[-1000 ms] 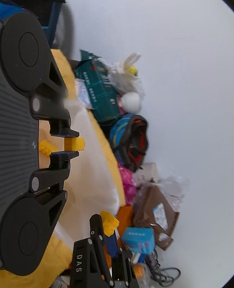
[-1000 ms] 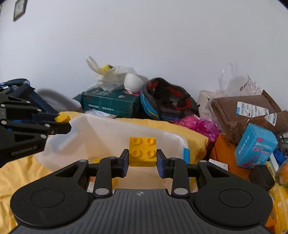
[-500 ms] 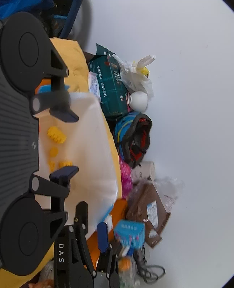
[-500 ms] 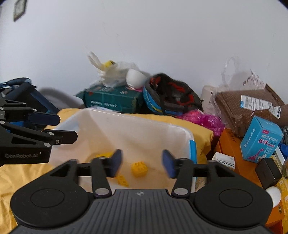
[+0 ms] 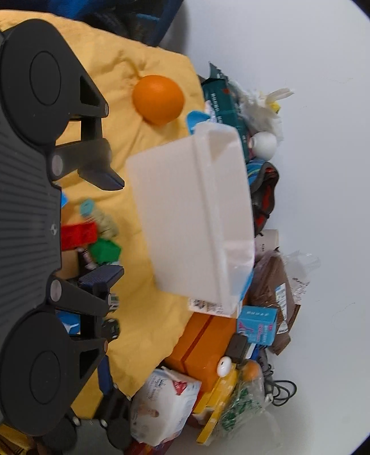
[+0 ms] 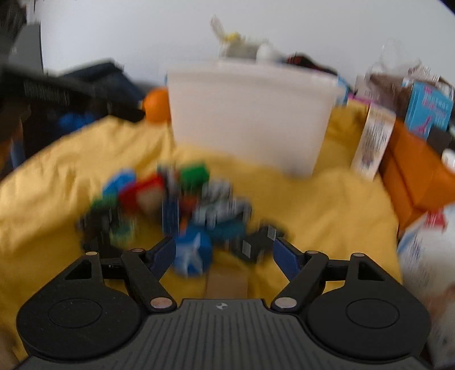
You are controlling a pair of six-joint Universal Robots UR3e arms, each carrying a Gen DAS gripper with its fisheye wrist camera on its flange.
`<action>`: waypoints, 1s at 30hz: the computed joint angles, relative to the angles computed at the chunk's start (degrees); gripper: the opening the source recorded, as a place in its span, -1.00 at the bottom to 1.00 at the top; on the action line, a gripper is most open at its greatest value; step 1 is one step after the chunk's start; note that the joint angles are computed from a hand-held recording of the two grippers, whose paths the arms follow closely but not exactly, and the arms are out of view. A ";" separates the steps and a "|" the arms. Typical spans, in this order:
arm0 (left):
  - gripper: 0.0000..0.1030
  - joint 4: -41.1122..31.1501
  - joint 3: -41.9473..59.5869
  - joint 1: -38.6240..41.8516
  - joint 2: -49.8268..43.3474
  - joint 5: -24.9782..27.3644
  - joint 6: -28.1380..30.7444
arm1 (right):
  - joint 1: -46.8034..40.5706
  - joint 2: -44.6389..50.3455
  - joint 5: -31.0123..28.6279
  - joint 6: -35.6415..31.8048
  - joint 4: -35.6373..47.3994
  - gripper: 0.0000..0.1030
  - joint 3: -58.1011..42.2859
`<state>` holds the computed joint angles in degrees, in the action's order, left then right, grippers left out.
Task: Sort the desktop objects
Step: 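Move both tools back to the pile, right tool toward the wooden block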
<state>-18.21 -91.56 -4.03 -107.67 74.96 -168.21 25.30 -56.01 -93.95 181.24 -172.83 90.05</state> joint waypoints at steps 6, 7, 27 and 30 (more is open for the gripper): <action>0.20 1.37 -3.93 -1.54 2.01 0.64 -0.62 | -1.25 3.14 2.67 -1.11 -2.33 0.80 -0.20; 0.20 1.40 -4.28 -1.83 2.24 0.66 -0.47 | -1.39 3.74 3.11 -1.88 -2.22 0.89 -0.88; 0.20 -1.07 -4.18 -3.68 2.67 2.27 -1.47 | -3.04 4.93 6.09 -1.68 -9.39 1.00 3.17; 0.20 -1.30 -4.60 -3.80 2.95 2.64 -1.35 | -3.03 4.89 6.07 -1.66 -9.41 1.00 3.22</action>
